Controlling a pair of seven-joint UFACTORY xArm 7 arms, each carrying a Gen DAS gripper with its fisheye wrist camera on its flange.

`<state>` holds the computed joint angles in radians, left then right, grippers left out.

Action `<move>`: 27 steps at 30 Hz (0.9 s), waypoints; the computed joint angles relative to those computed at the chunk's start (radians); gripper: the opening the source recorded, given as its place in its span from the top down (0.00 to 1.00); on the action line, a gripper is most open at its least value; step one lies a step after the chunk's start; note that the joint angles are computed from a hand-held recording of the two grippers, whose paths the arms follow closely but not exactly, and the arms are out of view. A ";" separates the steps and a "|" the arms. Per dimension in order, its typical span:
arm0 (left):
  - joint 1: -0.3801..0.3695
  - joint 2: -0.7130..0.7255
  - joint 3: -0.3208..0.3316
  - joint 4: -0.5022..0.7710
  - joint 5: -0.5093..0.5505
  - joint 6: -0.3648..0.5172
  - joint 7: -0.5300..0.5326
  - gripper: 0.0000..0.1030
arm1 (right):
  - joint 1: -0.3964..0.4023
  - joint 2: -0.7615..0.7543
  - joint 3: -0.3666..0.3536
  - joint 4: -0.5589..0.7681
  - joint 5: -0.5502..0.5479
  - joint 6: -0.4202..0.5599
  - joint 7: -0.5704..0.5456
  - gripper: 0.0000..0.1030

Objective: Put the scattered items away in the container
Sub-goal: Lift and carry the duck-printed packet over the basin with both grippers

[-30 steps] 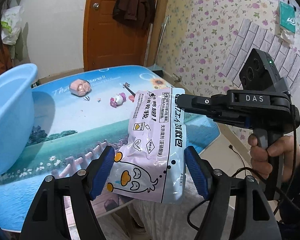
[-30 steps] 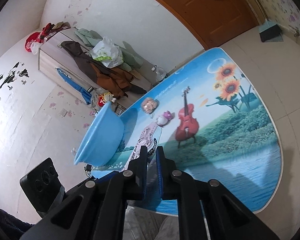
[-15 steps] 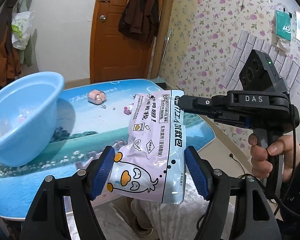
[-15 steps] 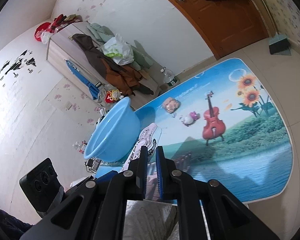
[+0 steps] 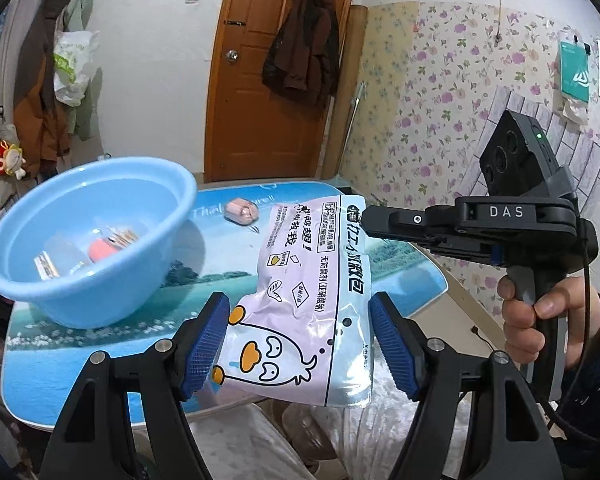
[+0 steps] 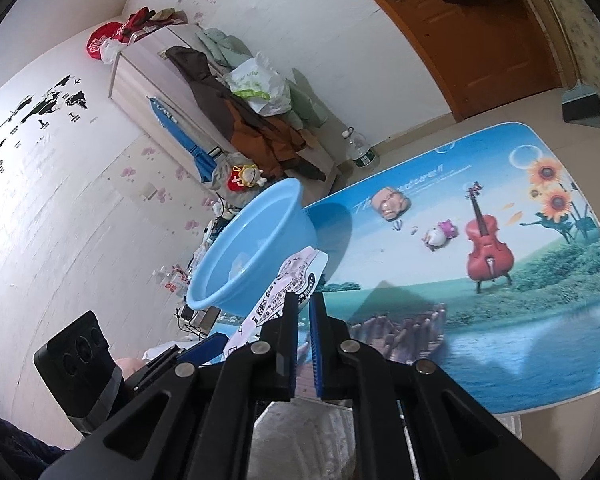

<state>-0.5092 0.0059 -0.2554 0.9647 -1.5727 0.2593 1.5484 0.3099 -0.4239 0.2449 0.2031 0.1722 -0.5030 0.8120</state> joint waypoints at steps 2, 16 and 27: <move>0.002 -0.004 0.002 0.003 -0.007 -0.003 0.006 0.31 | -0.002 0.003 -0.001 0.018 -0.007 0.010 -0.007 0.94; 0.050 -0.029 0.039 0.078 -0.009 -0.031 0.056 0.31 | 0.061 0.100 -0.141 0.259 -0.178 0.089 -0.070 0.94; 0.121 0.026 0.068 0.120 0.071 -0.033 0.007 0.31 | 0.174 0.370 -0.365 0.542 -0.638 0.094 0.259 0.94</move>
<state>-0.3883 0.0324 -0.1878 1.0848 -1.5017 0.2261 1.5556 0.4843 -0.0538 -0.1206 0.7452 -0.4657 -0.4092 1.0710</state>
